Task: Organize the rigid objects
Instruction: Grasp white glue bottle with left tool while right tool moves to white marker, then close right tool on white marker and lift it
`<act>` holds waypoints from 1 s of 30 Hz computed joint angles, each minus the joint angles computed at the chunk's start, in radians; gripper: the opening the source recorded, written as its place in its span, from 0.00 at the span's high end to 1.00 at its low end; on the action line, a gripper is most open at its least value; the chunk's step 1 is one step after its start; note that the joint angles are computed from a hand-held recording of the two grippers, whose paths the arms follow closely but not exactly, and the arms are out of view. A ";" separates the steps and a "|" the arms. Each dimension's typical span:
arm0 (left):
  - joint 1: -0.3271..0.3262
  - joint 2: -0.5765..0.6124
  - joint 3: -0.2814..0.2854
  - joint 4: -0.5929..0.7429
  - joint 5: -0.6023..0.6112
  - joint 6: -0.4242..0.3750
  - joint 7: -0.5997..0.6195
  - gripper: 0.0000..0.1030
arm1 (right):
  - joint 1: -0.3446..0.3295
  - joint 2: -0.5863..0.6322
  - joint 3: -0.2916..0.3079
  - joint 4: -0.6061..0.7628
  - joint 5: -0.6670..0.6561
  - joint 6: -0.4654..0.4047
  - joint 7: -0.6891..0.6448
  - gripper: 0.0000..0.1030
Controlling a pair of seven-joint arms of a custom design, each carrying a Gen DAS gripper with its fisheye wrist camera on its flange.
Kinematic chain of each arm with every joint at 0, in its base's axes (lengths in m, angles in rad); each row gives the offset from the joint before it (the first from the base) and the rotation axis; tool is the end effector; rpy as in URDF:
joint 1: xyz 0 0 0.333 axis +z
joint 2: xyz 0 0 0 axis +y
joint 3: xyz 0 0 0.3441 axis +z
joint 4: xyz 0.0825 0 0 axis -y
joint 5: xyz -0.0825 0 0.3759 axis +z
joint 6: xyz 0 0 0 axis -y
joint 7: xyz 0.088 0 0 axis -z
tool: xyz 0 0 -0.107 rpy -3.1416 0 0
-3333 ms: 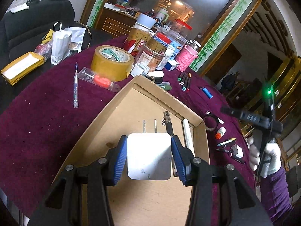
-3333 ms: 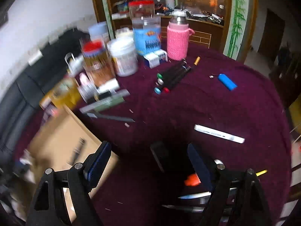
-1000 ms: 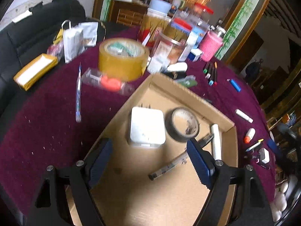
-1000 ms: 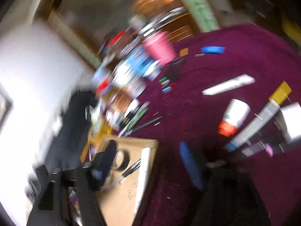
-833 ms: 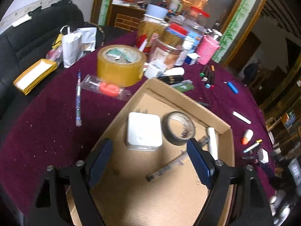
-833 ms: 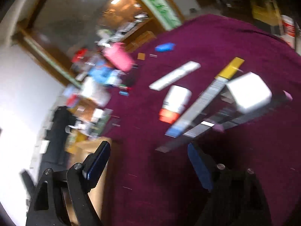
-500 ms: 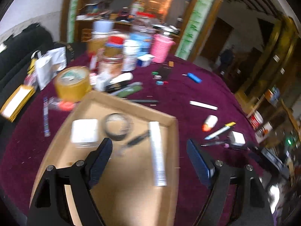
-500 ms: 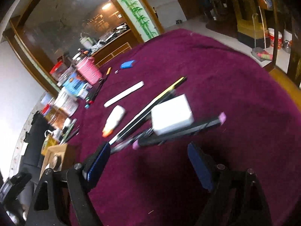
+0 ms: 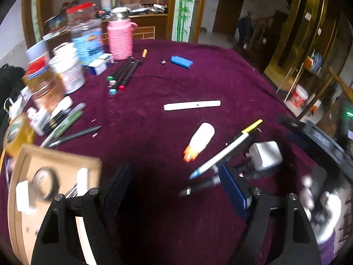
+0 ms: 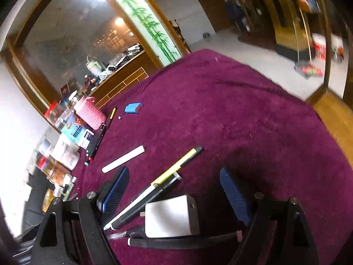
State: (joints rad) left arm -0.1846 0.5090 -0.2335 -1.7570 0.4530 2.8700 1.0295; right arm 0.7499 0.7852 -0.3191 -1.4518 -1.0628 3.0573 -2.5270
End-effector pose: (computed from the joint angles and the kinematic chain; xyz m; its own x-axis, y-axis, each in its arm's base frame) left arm 0.6499 -0.2871 0.3841 -0.2332 -0.9692 0.0795 -0.7948 0.1429 -0.5898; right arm 0.6279 0.4363 0.3148 -0.2304 -0.7901 -0.5680 -0.5858 0.5787 -0.5674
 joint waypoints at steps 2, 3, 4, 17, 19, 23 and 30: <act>-0.054 0.080 0.043 0.115 0.037 -0.056 -0.021 0.22 | 0.026 0.004 -0.050 -0.009 -0.023 0.042 0.074 0.16; -0.071 0.119 0.054 0.171 0.050 -0.081 -0.021 0.22 | 0.037 0.004 -0.067 -0.011 -0.032 0.051 0.096 0.16; -0.087 0.151 0.066 0.217 0.062 -0.105 -0.024 0.22 | 0.039 0.007 -0.072 -0.007 -0.034 0.055 0.104 0.16; -0.168 0.348 0.115 0.480 0.135 -0.206 0.041 0.26 | 0.035 0.032 -0.074 0.020 0.010 0.092 0.078 0.15; -0.141 0.352 0.077 0.483 0.101 -0.203 0.086 0.59 | 0.028 0.031 -0.063 0.017 0.030 0.086 0.050 0.15; -0.119 0.330 0.054 0.451 0.046 -0.187 0.106 0.75 | 0.009 0.031 -0.026 0.018 0.075 0.055 -0.021 0.15; -0.012 0.114 -0.020 0.127 -0.015 0.025 0.072 0.75 | -0.014 0.040 0.024 0.037 0.125 -0.008 -0.137 0.16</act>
State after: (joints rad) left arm -0.1962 0.6230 -0.2532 -1.6299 0.4375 2.8949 1.1011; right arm 0.7363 0.8247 -0.2955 -1.4146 -0.9381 3.0496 -2.6645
